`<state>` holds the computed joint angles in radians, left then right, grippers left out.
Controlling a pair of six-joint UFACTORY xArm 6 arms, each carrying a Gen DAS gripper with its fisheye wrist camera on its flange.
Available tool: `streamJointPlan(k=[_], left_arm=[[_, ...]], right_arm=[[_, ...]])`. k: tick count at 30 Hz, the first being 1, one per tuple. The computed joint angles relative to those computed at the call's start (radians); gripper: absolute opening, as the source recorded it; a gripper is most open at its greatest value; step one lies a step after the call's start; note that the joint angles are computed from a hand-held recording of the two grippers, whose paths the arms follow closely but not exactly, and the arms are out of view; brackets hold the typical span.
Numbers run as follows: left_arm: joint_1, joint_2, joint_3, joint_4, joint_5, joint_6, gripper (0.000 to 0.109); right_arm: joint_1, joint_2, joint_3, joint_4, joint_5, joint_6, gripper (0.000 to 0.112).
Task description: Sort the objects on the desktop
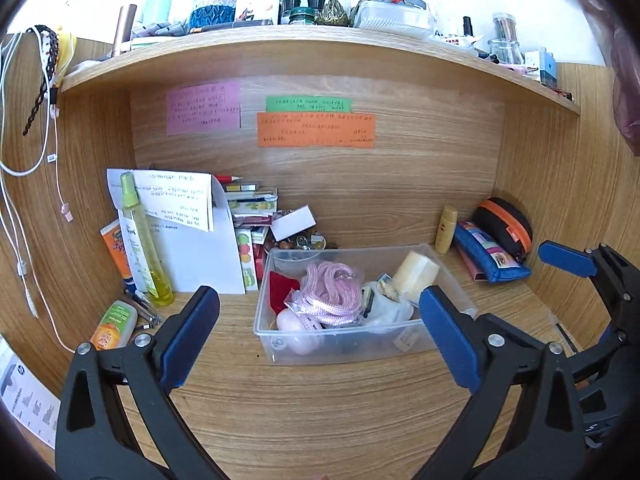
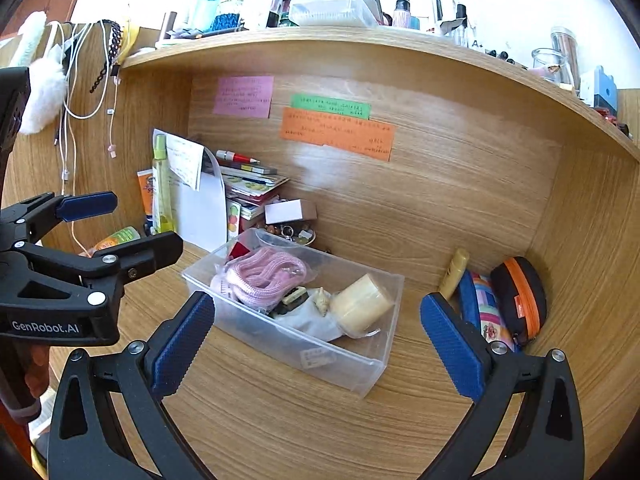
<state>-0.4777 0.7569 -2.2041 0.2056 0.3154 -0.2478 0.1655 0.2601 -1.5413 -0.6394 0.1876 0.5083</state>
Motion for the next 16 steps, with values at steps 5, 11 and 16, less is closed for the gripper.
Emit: streamJointPlan(k=[5, 11, 16], left_arm=[[-0.001, -0.026, 0.057, -0.051, -0.015, 0.027, 0.101], [-0.003, -0.033, 0.076, 0.009, -0.02, -0.024, 0.101], [-0.003, -0.013, 0.05, -0.029, -0.014, 0.004, 0.101]], right_arm=[[-0.005, -0.028, 0.048, 0.011, -0.015, 0.023, 0.103], [-0.008, -0.037, 0.068, 0.039, -0.001, 0.023, 0.103], [-0.008, -0.032, 0.065, 0.041, 0.008, 0.026, 0.103]])
